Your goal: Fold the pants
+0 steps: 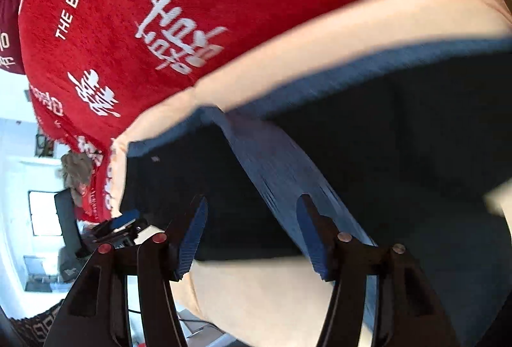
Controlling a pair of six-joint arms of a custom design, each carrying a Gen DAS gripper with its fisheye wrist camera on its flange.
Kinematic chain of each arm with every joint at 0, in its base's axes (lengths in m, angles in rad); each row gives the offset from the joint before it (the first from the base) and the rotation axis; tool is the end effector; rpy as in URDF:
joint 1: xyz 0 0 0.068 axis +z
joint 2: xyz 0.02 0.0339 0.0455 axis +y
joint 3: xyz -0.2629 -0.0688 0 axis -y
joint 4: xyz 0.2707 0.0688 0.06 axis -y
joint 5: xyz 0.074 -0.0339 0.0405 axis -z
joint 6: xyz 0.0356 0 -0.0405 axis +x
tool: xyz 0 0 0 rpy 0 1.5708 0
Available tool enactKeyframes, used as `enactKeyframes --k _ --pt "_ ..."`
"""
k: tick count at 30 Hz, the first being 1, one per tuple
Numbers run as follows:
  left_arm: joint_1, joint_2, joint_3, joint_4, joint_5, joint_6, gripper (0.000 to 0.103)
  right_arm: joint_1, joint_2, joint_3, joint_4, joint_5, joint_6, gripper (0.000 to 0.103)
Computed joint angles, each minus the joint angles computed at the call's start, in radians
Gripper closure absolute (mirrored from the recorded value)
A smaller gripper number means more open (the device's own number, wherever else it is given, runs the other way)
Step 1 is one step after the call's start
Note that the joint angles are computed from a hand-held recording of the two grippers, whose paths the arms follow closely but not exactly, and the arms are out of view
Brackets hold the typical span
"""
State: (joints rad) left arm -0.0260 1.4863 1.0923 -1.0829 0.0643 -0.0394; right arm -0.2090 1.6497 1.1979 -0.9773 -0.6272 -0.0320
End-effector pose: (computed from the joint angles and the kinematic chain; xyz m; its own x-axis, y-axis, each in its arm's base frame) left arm 0.2809 -0.0096 0.2179 -0.9957 -0.0134 -0.0912 -0.0073 0.9977 -0.0676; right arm 0.3222 -0.0470 0.2096 -0.9707 0.1794 -0.1597 0.0559 0.8154 0.5762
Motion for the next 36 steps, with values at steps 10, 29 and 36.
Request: enactKeyframes --k 10,29,36 --pt "-0.353 -0.134 -0.017 -0.025 0.038 -0.085 0.034 -0.567 -0.467 -0.418 -0.219 0.157 -0.322 0.041" --pt "-0.648 0.111 0.062 0.153 -0.04 -0.411 0.034 -0.987 -0.066 -0.361 -0.223 0.088 -0.824 0.052" --pt "-0.693 0.198 0.121 0.099 -0.028 -0.483 0.034 -0.926 0.107 -0.244 -0.296 0.08 -0.814 0.1"
